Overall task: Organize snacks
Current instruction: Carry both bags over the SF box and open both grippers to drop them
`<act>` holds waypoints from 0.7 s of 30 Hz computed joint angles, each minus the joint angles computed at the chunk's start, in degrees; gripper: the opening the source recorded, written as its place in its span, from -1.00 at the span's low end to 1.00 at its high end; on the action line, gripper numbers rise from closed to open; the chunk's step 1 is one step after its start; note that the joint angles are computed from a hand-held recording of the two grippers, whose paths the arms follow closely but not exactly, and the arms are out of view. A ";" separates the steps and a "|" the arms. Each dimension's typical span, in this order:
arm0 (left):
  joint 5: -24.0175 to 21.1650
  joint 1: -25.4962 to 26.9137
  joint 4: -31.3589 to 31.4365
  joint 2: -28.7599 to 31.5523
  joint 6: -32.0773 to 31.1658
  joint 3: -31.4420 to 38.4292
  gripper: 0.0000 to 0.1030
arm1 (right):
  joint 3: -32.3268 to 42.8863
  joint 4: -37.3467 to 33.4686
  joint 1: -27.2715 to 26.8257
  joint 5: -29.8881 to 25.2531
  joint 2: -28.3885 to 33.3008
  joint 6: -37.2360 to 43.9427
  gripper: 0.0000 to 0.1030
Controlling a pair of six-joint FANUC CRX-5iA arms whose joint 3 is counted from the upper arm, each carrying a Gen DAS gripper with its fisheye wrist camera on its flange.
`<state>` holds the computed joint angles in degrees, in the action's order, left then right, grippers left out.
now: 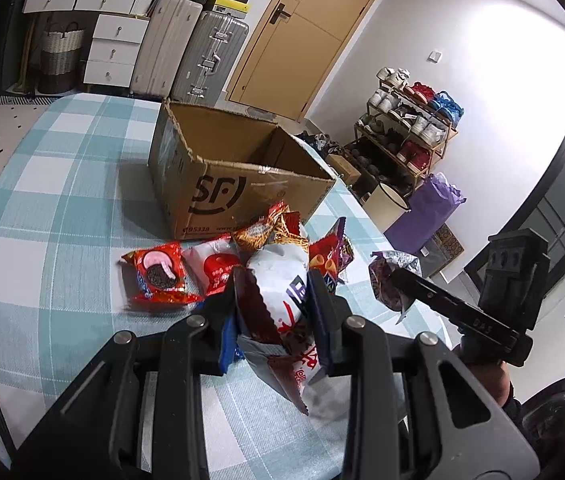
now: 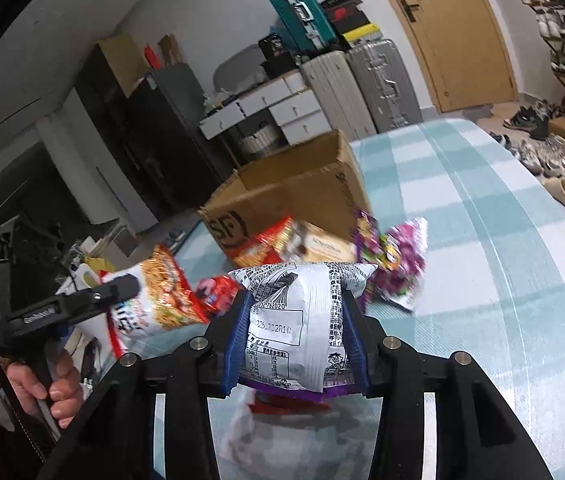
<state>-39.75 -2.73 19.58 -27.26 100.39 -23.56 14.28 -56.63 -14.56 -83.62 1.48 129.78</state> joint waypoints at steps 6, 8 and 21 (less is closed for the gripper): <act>-0.74 0.68 0.50 1.07 -0.55 2.49 -0.47 | 2.65 -1.58 1.27 -1.41 0.49 -1.11 -0.16; -1.01 1.11 1.00 1.39 -1.09 3.46 -0.47 | 3.79 -1.85 2.10 -1.55 0.78 -1.50 -0.16; -1.82 5.26 3.42 6.49 -4.36 10.74 -0.46 | 14.19 -2.05 8.04 -1.71 5.95 -6.17 -0.16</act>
<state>-41.56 2.53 23.00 -20.78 96.02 -12.83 28.47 -58.68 -6.52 -85.33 7.43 123.61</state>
